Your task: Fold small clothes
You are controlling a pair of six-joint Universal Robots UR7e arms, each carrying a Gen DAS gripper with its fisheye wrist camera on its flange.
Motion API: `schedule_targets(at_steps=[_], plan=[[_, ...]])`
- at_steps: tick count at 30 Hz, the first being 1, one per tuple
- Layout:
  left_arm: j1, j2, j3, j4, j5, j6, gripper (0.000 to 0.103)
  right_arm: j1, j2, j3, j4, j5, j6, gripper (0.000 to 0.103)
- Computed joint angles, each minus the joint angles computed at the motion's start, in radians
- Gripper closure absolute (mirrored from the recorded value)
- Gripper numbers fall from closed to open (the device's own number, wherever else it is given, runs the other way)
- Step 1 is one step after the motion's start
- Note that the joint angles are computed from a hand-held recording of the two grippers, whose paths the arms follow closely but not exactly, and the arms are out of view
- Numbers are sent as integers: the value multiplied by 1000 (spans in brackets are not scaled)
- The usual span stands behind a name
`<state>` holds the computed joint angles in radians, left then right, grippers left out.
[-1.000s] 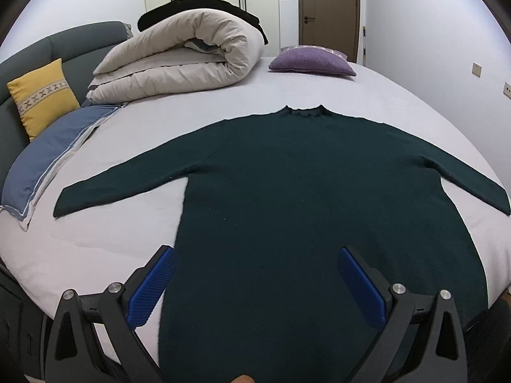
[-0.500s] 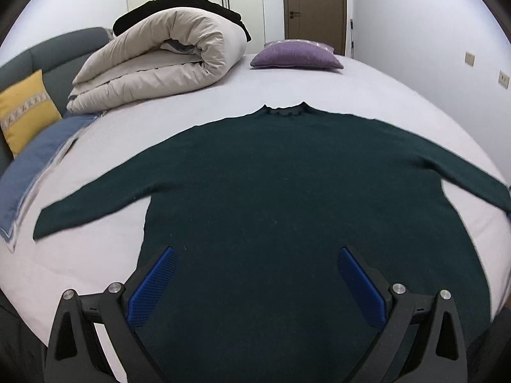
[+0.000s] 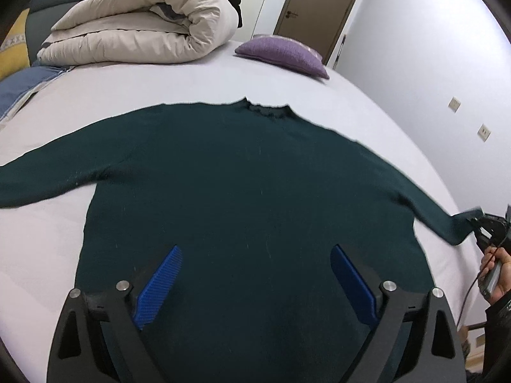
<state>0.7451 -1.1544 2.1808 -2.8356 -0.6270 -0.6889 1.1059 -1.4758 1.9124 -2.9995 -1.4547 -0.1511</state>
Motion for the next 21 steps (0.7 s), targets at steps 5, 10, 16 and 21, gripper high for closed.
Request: schedule_targets(at_steps=[5,10,16,21], plan=[[31,-31,9,-111,-27,56,8,296,134,-37,-17,-170,-234,96],[73,-76,34,-208,-52,90,8,494,320,-69,19,-211,-359,96],[122,-78,16,-254,-119,152,8,562,543,-116,103,-294,-367,86],[172,-5,-62,-252,-219,196,8,504,524,-49,82,-171,-429,28]])
